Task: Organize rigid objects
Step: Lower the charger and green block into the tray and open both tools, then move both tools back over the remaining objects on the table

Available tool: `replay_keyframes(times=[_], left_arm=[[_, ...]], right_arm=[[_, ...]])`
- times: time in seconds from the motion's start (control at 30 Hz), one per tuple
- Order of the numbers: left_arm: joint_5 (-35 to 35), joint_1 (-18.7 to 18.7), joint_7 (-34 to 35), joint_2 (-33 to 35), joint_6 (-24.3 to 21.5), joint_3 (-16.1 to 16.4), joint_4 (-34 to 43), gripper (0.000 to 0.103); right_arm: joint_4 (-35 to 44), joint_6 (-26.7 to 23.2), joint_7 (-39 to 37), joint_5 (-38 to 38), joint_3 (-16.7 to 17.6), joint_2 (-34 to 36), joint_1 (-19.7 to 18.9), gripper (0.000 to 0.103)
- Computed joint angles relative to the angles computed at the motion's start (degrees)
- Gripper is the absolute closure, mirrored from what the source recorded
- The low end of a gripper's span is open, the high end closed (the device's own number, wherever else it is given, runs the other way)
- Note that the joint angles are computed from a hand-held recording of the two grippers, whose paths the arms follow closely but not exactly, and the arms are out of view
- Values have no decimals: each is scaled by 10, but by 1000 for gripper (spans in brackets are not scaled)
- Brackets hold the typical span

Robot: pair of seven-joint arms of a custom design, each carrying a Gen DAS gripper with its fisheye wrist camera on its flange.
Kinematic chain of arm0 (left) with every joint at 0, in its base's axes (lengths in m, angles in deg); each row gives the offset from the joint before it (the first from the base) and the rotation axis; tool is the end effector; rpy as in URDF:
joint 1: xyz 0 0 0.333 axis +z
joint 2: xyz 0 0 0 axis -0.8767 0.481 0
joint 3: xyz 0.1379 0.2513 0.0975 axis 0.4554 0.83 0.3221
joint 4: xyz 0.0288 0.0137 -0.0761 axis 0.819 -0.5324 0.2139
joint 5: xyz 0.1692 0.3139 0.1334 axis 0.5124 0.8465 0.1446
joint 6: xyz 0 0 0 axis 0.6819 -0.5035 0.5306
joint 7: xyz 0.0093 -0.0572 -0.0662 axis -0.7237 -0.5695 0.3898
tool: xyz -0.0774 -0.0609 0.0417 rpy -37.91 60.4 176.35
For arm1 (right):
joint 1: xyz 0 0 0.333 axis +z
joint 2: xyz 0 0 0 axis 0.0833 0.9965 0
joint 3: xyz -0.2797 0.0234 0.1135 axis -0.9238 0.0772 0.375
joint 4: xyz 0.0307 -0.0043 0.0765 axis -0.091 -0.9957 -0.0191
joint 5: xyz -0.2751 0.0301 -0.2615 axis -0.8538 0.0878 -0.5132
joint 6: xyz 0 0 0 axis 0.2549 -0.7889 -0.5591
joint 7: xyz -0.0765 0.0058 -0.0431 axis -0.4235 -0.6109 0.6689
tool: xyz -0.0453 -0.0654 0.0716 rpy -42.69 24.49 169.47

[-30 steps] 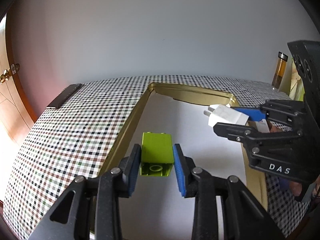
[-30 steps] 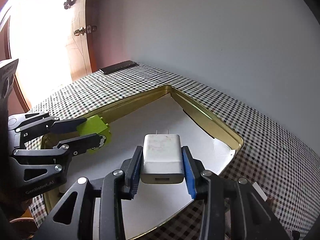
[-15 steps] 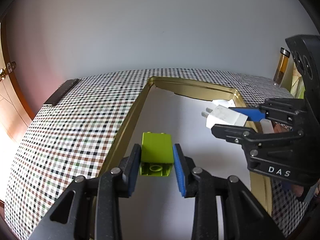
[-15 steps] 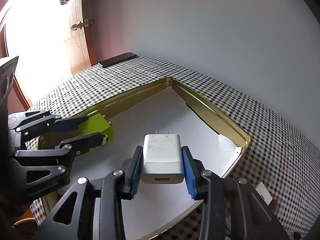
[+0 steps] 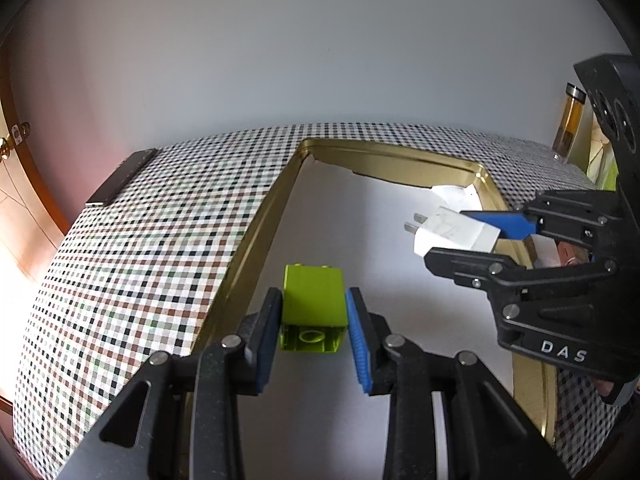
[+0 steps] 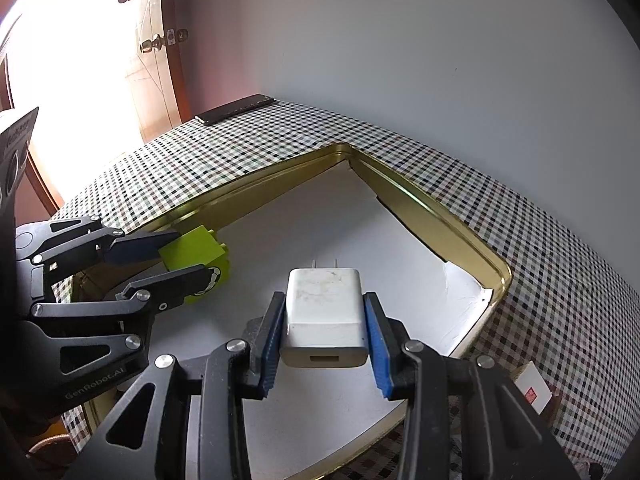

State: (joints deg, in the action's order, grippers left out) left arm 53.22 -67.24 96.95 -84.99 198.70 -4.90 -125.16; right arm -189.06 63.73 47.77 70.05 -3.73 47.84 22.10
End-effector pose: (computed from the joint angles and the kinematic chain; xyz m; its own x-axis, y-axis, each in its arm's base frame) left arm 0.4435 -0.2338 0.4771 -0.0920 -0.9956 -0.0169 -0.7176 0.0781 -0.6921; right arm 0.4685 0.0860 0.5167 0.6196 -0.7841 0.0353 -0.5710 -0.4811 -0.6652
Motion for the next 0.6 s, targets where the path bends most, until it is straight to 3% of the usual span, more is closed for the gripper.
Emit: replay_keyframes(times=[0.37,0.43,0.47,0.53,0.6], left_arm=[[3,2,-4,4,-4,2,4,71],[19,9,-28,1,-24,-7,9,51],[27,11,-40,-2,-30,-10,9,35],[20,5,-42,-12,-11,-1,-4,28],[28,11,-58,-27,1,-7,-16,16]], right_arm=[[0,-3,0,11,0,2,3,62],[-1,-1,4,14,1,2,3,62],[0,0,6,19,0,3,3,61],[1,2,6,32,-4,2,5,47],[-5,15,8,42,-6,-4,4,41]])
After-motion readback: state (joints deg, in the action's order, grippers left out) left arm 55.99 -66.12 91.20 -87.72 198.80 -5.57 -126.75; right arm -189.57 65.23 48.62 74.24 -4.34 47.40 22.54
